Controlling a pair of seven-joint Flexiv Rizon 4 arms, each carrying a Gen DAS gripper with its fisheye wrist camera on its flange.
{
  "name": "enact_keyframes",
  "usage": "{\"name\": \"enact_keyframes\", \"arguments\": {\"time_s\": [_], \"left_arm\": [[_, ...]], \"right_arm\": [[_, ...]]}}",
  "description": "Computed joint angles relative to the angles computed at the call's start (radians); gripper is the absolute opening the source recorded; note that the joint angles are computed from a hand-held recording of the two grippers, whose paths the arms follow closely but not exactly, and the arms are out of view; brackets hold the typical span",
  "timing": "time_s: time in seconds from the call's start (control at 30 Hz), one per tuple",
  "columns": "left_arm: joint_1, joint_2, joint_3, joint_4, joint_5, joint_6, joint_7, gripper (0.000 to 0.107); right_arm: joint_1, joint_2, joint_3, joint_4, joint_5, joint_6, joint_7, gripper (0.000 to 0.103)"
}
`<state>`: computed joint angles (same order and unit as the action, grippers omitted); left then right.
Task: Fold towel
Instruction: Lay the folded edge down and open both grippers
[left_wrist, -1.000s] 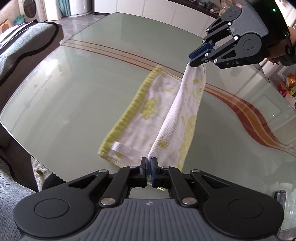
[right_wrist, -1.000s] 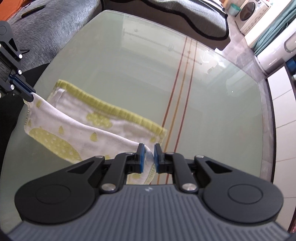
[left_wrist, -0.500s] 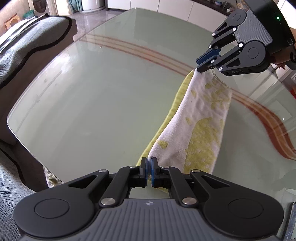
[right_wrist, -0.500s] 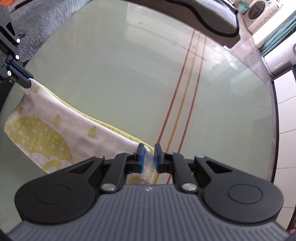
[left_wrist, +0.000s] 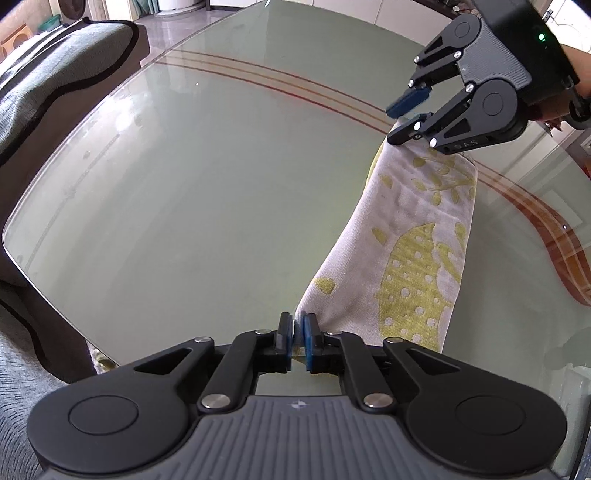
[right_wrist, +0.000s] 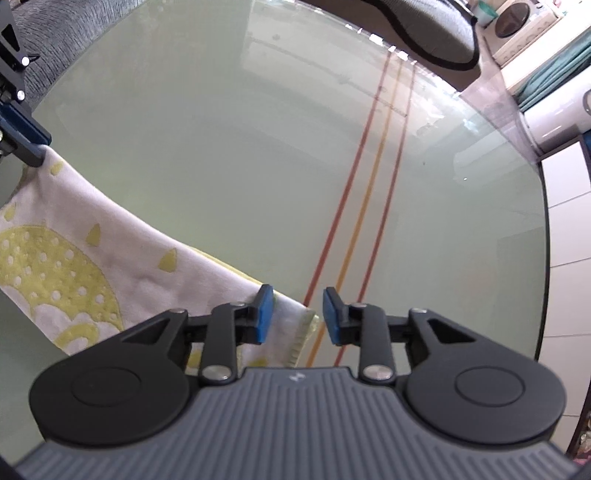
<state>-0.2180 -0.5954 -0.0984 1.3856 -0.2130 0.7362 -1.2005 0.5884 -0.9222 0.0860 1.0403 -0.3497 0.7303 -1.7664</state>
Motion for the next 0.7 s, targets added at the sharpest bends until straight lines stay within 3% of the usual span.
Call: {"name": "enact_keyframes", "arguments": {"time_s": [0.2, 0.43, 0.5, 0.7], "left_arm": [[0.008, 0.031, 0.007, 0.025, 0.014, 0.009, 0.023, 0.019], [0.012, 0.051, 0.011, 0.049, 0.030, 0.029, 0.053, 0.019], [0.016, 0.060, 0.010, 0.060, 0.028, 0.034, 0.067, 0.020], [0.019, 0.071, 0.011, 0.076, 0.028, 0.039, 0.089, 0.020]], "right_arm": [[0.020, 0.090, -0.040, 0.161, -0.059, 0.151, 0.092, 0.059], [0.024, 0.219, -0.006, 0.355, -0.099, 0.216, 0.167, 0.061], [0.029, 0.270, 0.006, 0.458, -0.107, 0.299, 0.213, 0.066], [0.061, 0.346, 0.024, 0.626, -0.141, 0.430, 0.354, 0.068]]}}
